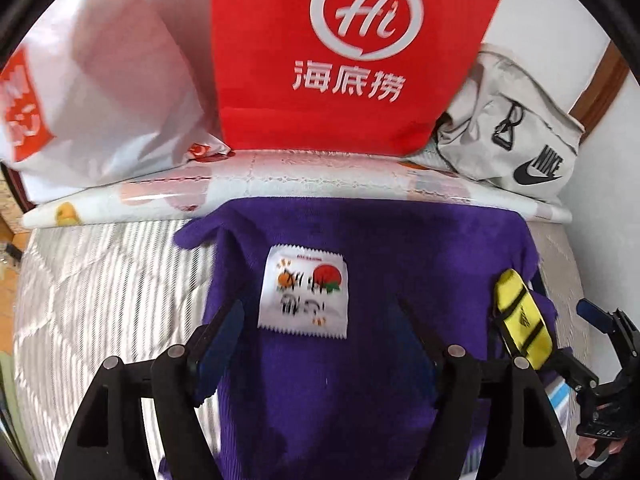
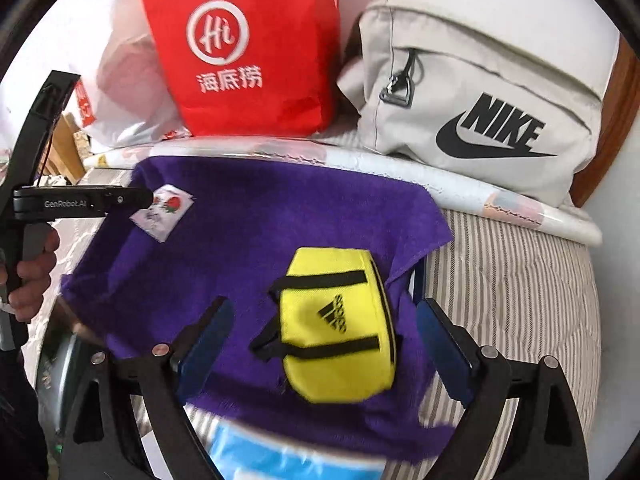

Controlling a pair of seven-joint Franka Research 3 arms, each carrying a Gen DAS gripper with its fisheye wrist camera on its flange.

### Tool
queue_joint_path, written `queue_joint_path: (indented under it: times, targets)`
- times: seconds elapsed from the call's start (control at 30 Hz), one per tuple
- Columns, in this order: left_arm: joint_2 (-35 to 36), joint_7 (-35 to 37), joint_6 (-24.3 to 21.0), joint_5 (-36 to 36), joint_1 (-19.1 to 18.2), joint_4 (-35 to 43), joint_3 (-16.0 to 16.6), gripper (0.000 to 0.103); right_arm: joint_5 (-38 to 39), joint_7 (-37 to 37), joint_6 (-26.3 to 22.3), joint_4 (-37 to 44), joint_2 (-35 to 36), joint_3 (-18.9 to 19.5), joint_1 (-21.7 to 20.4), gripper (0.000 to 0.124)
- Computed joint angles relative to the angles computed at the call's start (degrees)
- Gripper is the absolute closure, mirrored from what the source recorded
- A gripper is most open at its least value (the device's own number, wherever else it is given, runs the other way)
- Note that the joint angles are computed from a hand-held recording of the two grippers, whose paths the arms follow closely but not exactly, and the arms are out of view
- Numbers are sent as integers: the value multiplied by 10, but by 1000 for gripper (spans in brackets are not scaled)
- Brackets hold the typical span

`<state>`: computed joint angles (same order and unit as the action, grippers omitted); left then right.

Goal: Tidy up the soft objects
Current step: 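Grasp green snack packet with left tool while right tool grasps white sponge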

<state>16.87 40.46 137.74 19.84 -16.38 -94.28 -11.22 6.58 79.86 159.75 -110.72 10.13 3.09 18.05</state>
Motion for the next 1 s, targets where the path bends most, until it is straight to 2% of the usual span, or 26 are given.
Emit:
queue_joint_path:
  times: [0.13, 0.2, 0.3, 0.43, 0.63, 0.83, 0.9, 1.0]
  targets:
    - [-63, -29, 28, 21, -8, -68, -4, 31, 28, -18, 43, -68, -60, 8, -5, 32]
    - [-92, -41, 18, 38, -13, -91, -9, 31, 63, -37, 64, -110, -97, 14, -6, 32]
    - [-134, -55, 14, 53, -20, -128, -22, 31, 169, -126, 47, -153, -148, 14, 4, 32]
    - [-194, -92, 12, 70, -24, -189, -38, 31, 203, -155, 70, -233, -217, 14, 20, 32]
    - [-264, -96, 19, 27, -32, -272, -56, 31, 258, -195, 92, -334, -306, 0, 73, 32]
    - [-330, -112, 41, -7, -42, -353, -64, 31, 282, -204, 122, -381, -338, -10, 127, 33]
    - [-350, -115, 46, -15, -45, -375, -66, 30, 261, -193, 136, -386, -333, 10, 118, 34]
    - [-377, -124, 56, -22, -48, -406, -69, 30, 172, -145, 163, -395, -322, 84, 52, 34]
